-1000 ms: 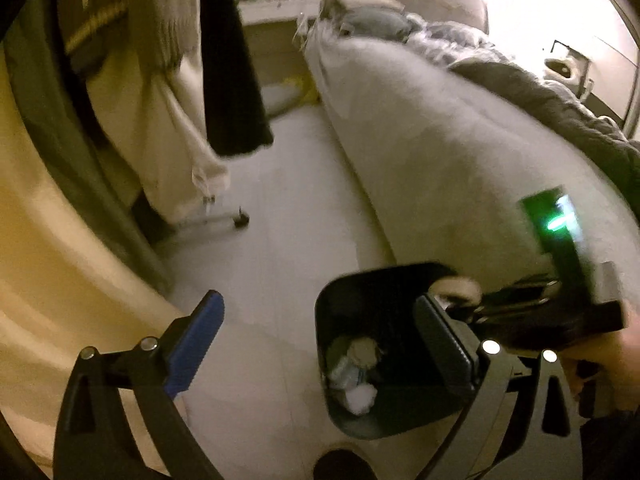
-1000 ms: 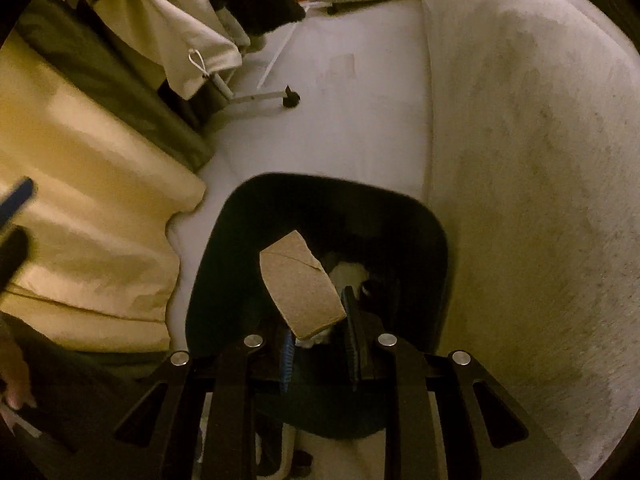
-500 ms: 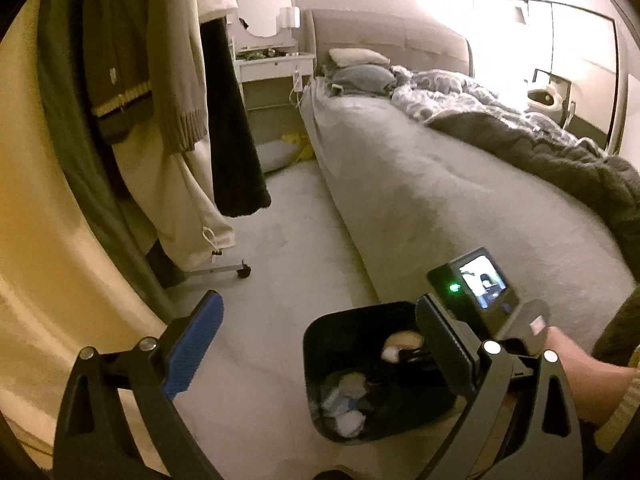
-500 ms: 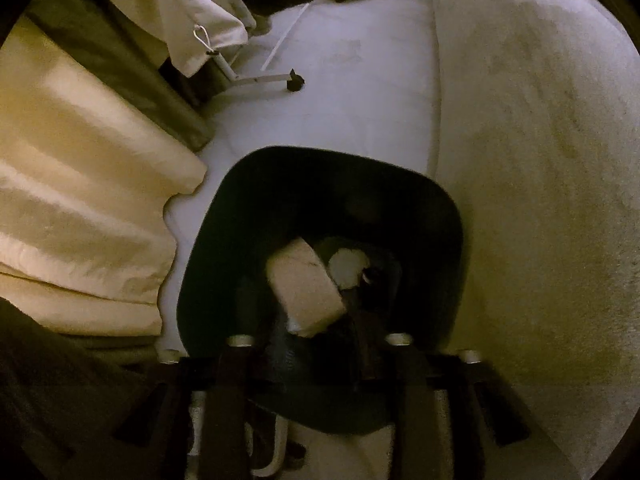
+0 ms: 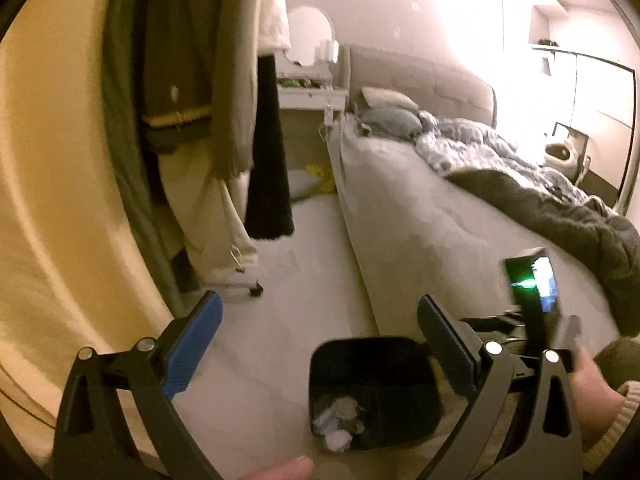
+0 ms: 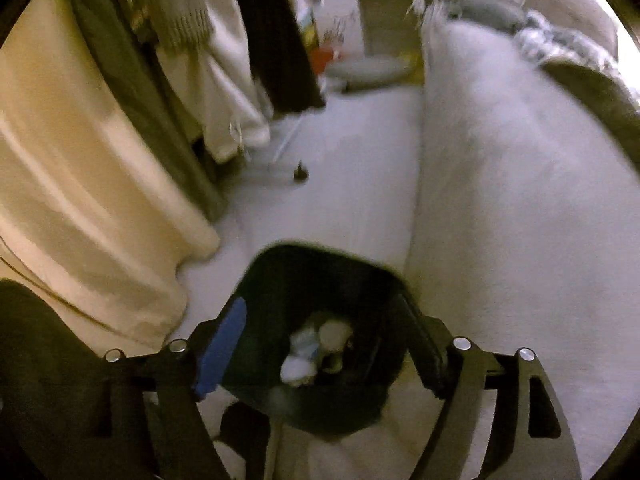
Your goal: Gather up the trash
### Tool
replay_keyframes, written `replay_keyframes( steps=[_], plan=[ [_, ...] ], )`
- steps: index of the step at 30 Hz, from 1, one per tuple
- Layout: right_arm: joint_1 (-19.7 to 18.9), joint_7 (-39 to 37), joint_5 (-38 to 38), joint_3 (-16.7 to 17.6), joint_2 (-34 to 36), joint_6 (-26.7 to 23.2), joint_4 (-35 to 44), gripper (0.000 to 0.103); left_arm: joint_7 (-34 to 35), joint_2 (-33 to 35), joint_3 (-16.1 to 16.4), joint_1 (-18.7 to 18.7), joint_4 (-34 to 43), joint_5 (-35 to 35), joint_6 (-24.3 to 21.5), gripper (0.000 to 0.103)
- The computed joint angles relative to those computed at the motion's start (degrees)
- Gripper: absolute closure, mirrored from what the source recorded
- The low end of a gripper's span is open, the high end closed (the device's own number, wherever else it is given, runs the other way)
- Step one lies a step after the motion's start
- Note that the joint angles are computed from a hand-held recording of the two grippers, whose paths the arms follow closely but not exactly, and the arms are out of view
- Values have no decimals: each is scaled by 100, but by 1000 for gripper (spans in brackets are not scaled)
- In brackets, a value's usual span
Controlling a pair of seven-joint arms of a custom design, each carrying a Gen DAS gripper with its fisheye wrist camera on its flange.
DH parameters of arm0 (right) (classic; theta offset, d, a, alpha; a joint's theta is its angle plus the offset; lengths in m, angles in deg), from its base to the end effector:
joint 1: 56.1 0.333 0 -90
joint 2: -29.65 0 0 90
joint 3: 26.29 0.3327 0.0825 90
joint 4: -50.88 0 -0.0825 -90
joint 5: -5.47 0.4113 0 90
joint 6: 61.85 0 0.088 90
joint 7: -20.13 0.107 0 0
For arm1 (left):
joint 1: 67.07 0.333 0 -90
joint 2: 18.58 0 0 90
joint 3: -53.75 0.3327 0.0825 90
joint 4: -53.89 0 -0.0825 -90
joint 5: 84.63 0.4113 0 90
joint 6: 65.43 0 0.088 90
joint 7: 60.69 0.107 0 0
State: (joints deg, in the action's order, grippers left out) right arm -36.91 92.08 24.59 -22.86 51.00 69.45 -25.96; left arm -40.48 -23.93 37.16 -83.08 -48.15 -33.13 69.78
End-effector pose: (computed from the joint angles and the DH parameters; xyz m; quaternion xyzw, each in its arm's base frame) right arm 0.6920 0.2867 0.5961 -0.8262 0.4613 -0.0725 0.3152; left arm 0.5119 -0.3255 0.6797 -0.6711 0.5501 -0.3343 0.3678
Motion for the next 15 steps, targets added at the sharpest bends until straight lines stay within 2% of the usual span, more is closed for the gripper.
replay_keyframes(
  steps=[3,10,15],
  plan=[
    [-78,-120,146,-14,-475,589,-492,13,-203,-116,-61,7,-14,254,-131,3],
    [-317,-518,318,-64,-1344,1357,-1266,5,-109,-54,-166,-81,265,448,-408,3],
    [-564,-797,536,-154,-2017,1760,-1848,4,-5,39,-164,-173,436,436,-319,3]
  ],
)
